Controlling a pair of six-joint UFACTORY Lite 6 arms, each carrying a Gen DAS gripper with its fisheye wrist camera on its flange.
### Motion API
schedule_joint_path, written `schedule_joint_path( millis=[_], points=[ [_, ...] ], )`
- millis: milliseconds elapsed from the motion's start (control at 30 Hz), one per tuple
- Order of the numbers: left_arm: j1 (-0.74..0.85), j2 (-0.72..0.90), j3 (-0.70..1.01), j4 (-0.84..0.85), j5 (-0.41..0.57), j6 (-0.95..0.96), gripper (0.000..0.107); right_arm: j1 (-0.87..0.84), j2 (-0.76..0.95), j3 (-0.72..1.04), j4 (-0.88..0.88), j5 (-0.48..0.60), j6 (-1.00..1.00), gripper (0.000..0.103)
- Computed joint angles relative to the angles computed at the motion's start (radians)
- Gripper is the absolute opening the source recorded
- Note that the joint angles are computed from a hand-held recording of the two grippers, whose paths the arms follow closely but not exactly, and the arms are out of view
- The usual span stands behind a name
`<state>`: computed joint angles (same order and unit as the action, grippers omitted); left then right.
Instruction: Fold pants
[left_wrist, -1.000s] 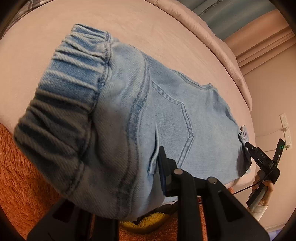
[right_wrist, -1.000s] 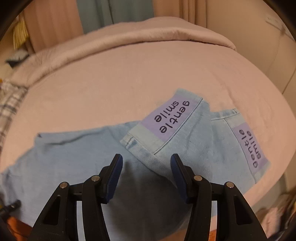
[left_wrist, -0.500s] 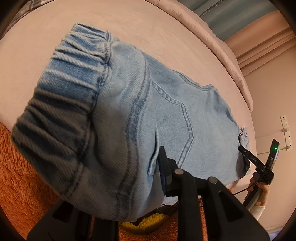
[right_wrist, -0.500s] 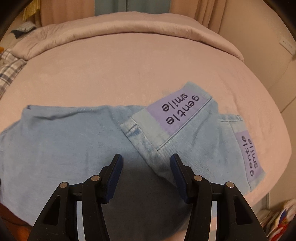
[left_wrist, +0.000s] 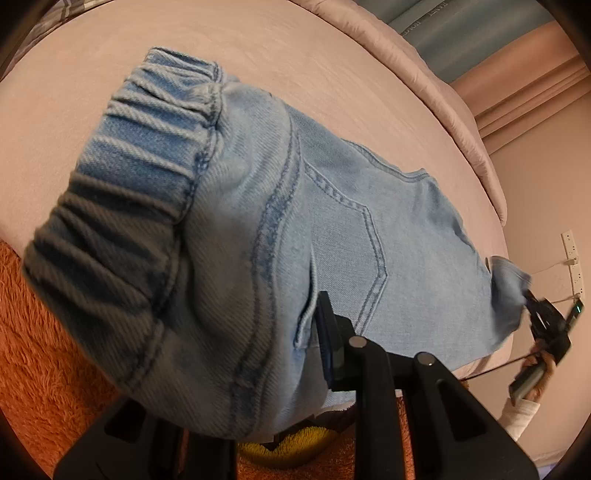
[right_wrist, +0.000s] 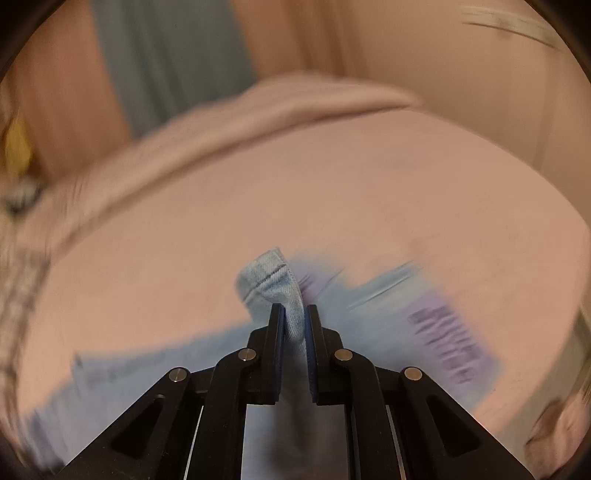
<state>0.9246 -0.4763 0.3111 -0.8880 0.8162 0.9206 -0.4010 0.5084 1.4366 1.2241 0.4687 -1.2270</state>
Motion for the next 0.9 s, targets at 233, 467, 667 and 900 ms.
schedule_joint_path(
  millis=[233, 467, 667, 900],
  points=[
    [-0.028, -0.029, -0.01, 0.009, -0.018, -0.025, 0.024, -0.289, -0.019, -0.13, 0.178, 0.158, -0.065, 0.005],
    [-0.035, -0.019, -0.005, 0.007, -0.018, -0.032, 0.023, -0.308, 0.044, -0.231, 0.167, 0.071, -0.068, 0.001],
    [-0.024, -0.033, -0.015, 0.003, -0.012, -0.023, 0.023, -0.283, 0.035, -0.206, 0.112, 0.051, 0.02, 0.001],
    [0.022, -0.01, -0.013, -0.017, 0.018, 0.029, 0.024, -0.291, 0.082, -0.137, 0.046, 0.064, 0.107, 0.001]
  ],
)
